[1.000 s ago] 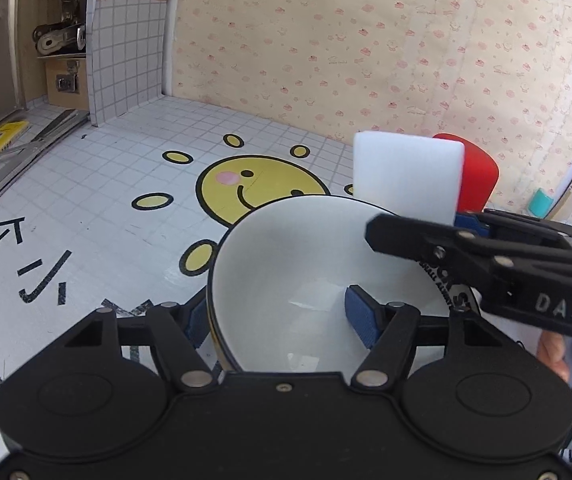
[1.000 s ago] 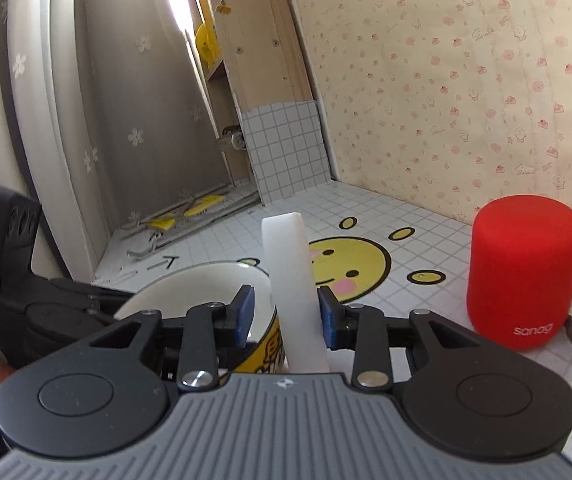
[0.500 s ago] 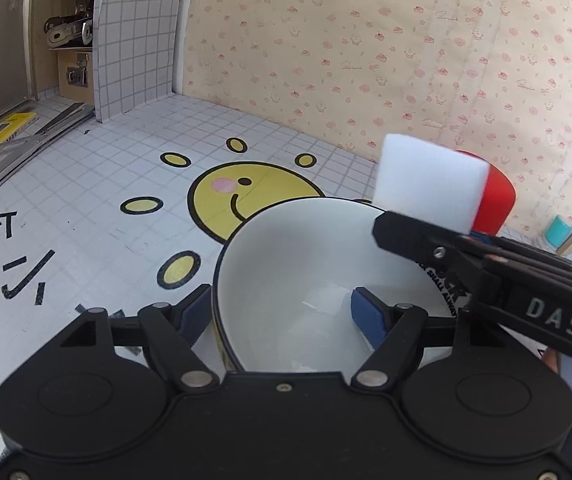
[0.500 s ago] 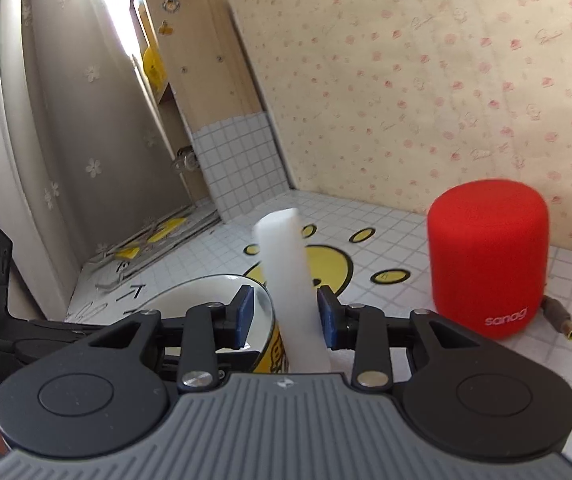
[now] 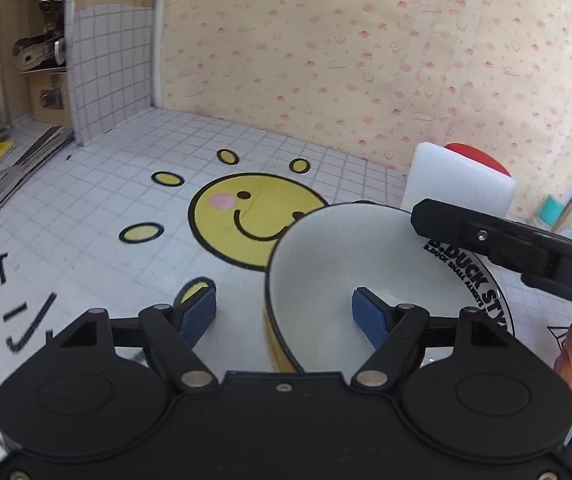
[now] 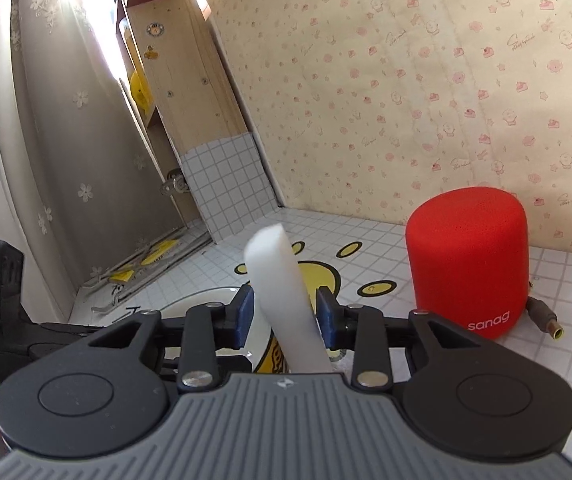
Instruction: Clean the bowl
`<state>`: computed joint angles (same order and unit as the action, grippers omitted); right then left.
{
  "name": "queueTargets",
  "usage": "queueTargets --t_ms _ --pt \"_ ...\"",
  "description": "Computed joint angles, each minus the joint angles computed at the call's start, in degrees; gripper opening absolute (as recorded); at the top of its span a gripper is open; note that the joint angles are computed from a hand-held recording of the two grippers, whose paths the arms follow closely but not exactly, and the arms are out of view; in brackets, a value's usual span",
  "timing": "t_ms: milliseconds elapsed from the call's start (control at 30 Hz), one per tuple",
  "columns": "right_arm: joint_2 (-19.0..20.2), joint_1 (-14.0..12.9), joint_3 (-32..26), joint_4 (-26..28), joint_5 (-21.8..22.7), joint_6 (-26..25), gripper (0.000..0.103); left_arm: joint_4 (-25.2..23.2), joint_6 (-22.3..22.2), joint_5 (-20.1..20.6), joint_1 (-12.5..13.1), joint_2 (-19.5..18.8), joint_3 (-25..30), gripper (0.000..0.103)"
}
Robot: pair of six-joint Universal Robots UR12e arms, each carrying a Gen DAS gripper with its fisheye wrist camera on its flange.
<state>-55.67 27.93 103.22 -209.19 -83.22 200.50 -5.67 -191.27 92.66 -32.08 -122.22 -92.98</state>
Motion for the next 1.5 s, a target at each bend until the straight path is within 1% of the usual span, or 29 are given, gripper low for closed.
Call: queueTargets --t_ms 33,67,100,133,167,233,267,300,333,367,467,567,667,800,933,1000,1067,1233,1267,1367,1467,1500 --pt "0.0 0.1 0.0 -0.1 -0.4 -0.2 0.035 0.2 1.8 -0.3 0.1 -0.1 0.2 0.077" --pt "0.0 0.2 -0.1 0.0 -0.8 -0.5 0.029 0.4 3.6 -0.6 0.2 -0.2 0.4 0.077" --pt "0.0 0.2 -0.1 0.1 -1.3 -0.7 0.027 0.4 4.7 -0.3 0.3 -0.3 0.6 0.077" --pt "0.0 0.3 0.0 -0.1 -1.6 -0.8 0.027 -0.1 6.2 0.1 0.3 -0.4 1.0 0.077" --pt "0.0 0.2 0.0 -0.4 -1.6 -0.8 0.027 -0.9 8.1 -0.9 0.6 -0.5 1.5 0.077" --pt "-0.1 0.1 0.2 -1.0 -1.2 -1.0 0.027 -1.9 9.1 -3.9 1.2 -0.7 2.0 0.077" --pt "-0.1 0.1 0.2 -1.1 -1.2 -1.1 0.027 -2.8 9.9 -5.4 1.5 -0.8 2.3 0.074" --pt "-0.2 0.1 0.3 -0.9 -1.3 -1.2 0.027 -3.0 10.4 -6.2 1.7 -0.8 2.4 0.068" --pt "-0.3 0.1 0.4 -0.7 -1.2 -1.2 0.027 -3.2 10.5 -7.9 1.9 -0.7 2.3 0.064" --pt "-0.4 0.0 0.6 -0.5 -1.1 -1.1 0.027 -3.4 9.9 -8.6 2.0 -0.6 2.2 0.06" --pt "-0.8 -0.1 1.0 -0.2 -0.7 -0.9 0.026 -3.4 5.8 -9.7 2.2 -0.4 1.6 0.055" --pt "-1.0 -0.1 1.2 -0.1 -0.6 -0.9 0.026 -2.7 4.3 -8.3 1.6 -0.2 0.8 0.054" --pt "-0.9 -0.1 1.1 0.2 -0.7 -0.8 0.026 -4.4 2.9 -7.2 1.1 0.1 1.1 0.054" --pt "-1.0 -0.1 1.1 0.3 -0.7 -0.8 0.026 -5.7 4.9 -6.5 0.6 0.4 1.3 0.054" --pt "-0.9 -0.1 1.1 0.1 -0.3 -0.6 0.026 -3.2 9.8 -4.7 0.3 0.6 0.5 0.058" --pt "-1.0 -0.1 1.1 0.3 -0.4 -0.8 0.026 -2.2 10.7 -4.6 0.7 1.0 -0.2 0.073" --pt "-0.9 -0.1 1.0 0.5 -0.5 -0.7 0.026 0.1 11.8 -6.1 1.4 1.4 -1.3 0.078" --pt "-1.0 -0.1 1.0 0.4 -0.3 -0.6 0.026 3.9 14.6 -6.3 2.1 1.6 -2.7 0.078" --pt "-1.0 -0.5 1.1 0.3 0.5 -0.8 0.026 4.1 14.9 -6.3 2.1 1.7 -2.8 0.078" --pt "-1.0 -0.6 1.2 0.4 0.7 -0.7 0.026 4.6 16.7 -6.4 2.2 1.9 -2.9 0.078" --pt "-1.0 -0.5 1.1 0.9 0.5 -0.8 0.026 0.6 14.4 -10.9 3.3 2.2 -2.2 0.078" --pt "-1.0 -0.4 1.0 1.0 0.4 -0.9 0.026 -1.7 12.7 -12.9 3.8 2.2 -1.7 0.078"
